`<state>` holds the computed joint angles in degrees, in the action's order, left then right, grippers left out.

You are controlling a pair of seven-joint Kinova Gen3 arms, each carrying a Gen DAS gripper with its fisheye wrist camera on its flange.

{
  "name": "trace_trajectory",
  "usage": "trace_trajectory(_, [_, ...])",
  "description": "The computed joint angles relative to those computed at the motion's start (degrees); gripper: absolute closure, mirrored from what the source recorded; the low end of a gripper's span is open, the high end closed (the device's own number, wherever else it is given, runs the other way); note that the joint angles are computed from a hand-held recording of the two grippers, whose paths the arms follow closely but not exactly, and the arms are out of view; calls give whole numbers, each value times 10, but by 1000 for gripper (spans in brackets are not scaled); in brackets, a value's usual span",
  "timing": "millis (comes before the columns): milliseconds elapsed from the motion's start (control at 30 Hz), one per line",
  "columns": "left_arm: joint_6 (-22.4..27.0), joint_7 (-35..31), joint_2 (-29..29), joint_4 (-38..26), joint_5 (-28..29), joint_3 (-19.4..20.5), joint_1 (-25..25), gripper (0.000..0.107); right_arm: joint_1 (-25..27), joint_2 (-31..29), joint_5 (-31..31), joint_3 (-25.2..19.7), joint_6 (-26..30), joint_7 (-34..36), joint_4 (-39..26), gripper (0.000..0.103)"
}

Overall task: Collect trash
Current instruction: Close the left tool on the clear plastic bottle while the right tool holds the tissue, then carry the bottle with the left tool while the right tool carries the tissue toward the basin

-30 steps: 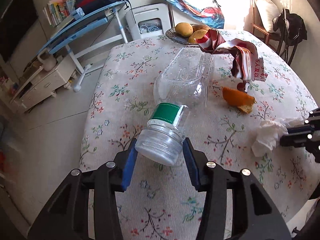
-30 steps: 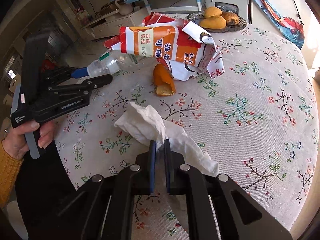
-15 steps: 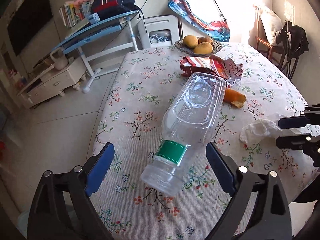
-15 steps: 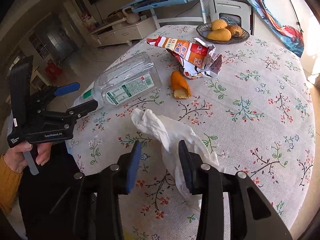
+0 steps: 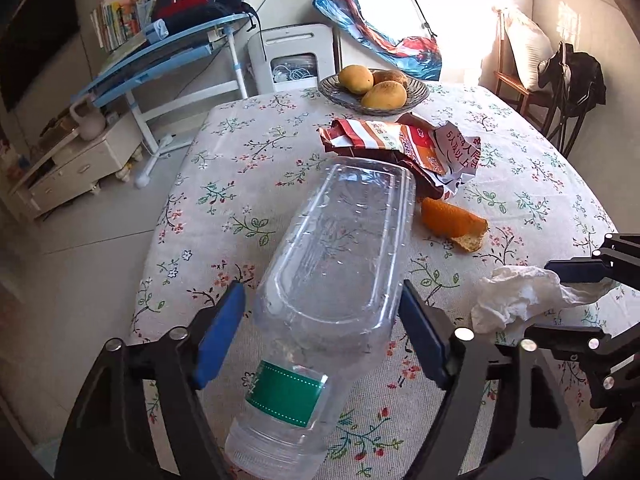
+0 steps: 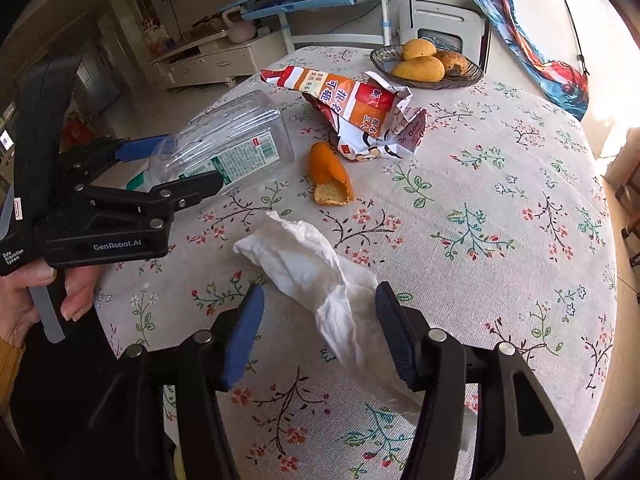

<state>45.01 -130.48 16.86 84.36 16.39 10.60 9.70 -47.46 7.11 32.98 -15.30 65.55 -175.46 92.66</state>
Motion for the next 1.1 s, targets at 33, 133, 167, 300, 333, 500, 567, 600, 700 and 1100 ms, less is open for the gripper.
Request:
trace_trajectory(33, [2,1,-1,-1,-1,-11,10,45,-3,5,2,-1,10,5,-7,47])
trace_trajectory(133, [-18,1,-11,19,-4,-1,3,49,-14,18,10,0,41,14,-23,63])
trace_trajectory(167, [-23,1,-16,26,-3,-2,2,50,-14,15,9,2,36,11,-19,72])
trace_trajectory(300, [-45,10,-37,54,-3,-7,2,51,-7,-5,4,3,-2,-17,8,88])
trace_trajectory(333, [-50,12,-43,60,-1,-8,-1,51,-5,-11,4,2,-12,-25,15,88])
trace_trajectory(500, [-60,9,-70,87,25,-12,-18,51,-3,-27,22,-13,-36,-59,29,89])
trace_trajectory(567, [-68,6,-82,101,28,-15,-20,50,-5,-30,32,-19,-39,-74,33,89])
trace_trajectory(600, [-73,4,-87,107,29,-16,-20,51,-6,-32,37,-21,-43,-85,35,89])
trace_trajectory(700, [-88,-10,-103,130,36,-18,-21,50,-10,-37,52,-29,-51,-120,44,89])
trace_trajectory(1100, [-96,-70,-144,176,92,-41,-37,50,-51,-32,116,-51,-46,-236,57,89])
